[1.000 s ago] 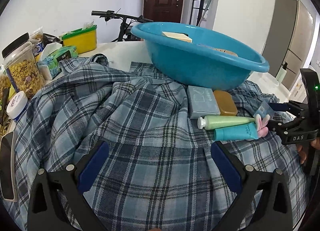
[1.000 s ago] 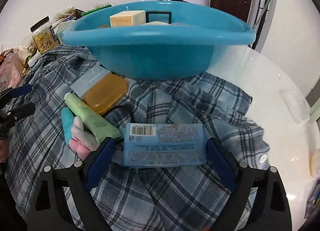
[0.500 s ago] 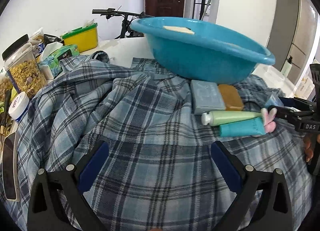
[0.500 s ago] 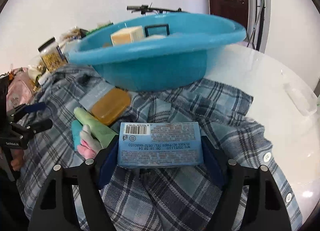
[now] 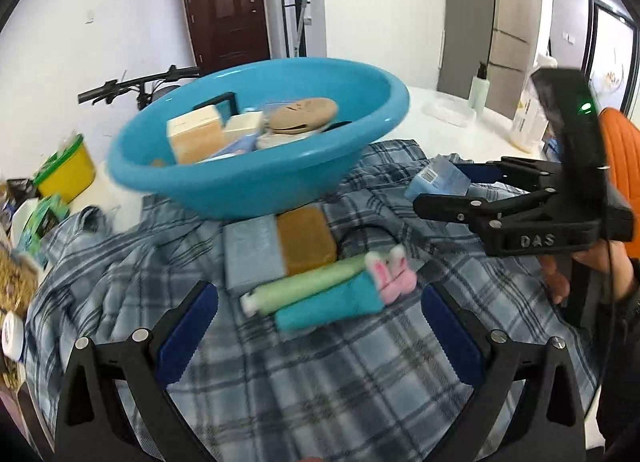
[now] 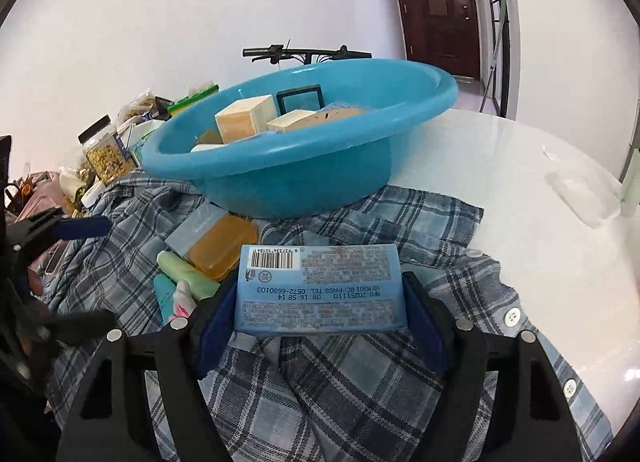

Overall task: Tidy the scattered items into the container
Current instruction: 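Lift the blue soap bar with the right gripper while the left gripper grasps the pink bunny item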

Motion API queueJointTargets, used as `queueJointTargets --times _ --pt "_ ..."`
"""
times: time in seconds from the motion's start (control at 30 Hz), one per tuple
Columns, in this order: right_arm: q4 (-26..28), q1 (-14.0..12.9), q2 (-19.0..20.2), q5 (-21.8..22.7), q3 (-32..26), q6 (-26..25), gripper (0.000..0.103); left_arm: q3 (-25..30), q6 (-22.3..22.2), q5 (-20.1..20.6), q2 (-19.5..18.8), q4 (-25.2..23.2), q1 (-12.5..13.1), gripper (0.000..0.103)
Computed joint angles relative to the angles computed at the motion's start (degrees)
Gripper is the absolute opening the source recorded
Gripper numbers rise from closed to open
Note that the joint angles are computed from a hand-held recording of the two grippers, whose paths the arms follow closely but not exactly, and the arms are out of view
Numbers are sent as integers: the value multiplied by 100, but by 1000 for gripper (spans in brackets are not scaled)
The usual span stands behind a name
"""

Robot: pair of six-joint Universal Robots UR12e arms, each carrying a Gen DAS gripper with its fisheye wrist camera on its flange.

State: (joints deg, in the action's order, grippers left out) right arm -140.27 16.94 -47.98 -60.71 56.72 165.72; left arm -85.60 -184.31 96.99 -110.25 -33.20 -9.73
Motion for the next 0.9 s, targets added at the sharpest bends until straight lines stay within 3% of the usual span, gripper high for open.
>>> queueJointTargets --times 0.13,0.23,0.33,0.53,0.63,0.9 --pt "-135 -66 5 208 6 269 76 156 -114 -422 -157 -60 13 103" --pt "-293 -106 -1 238 29 516 77 154 -182 -830 -215 64 72 77" --pt "-344 -129 2 232 25 663 77 176 -250 -807 -275 14 85 56" --pt "-342 -135 1 222 15 674 77 129 -137 -848 -279 155 57 34" --pt "-287 -124 5 199 3 639 77 110 35 -881 -266 158 32 18" --pt "-336 -115 2 185 21 596 78 0 316 -609 -205 409 -78 13"
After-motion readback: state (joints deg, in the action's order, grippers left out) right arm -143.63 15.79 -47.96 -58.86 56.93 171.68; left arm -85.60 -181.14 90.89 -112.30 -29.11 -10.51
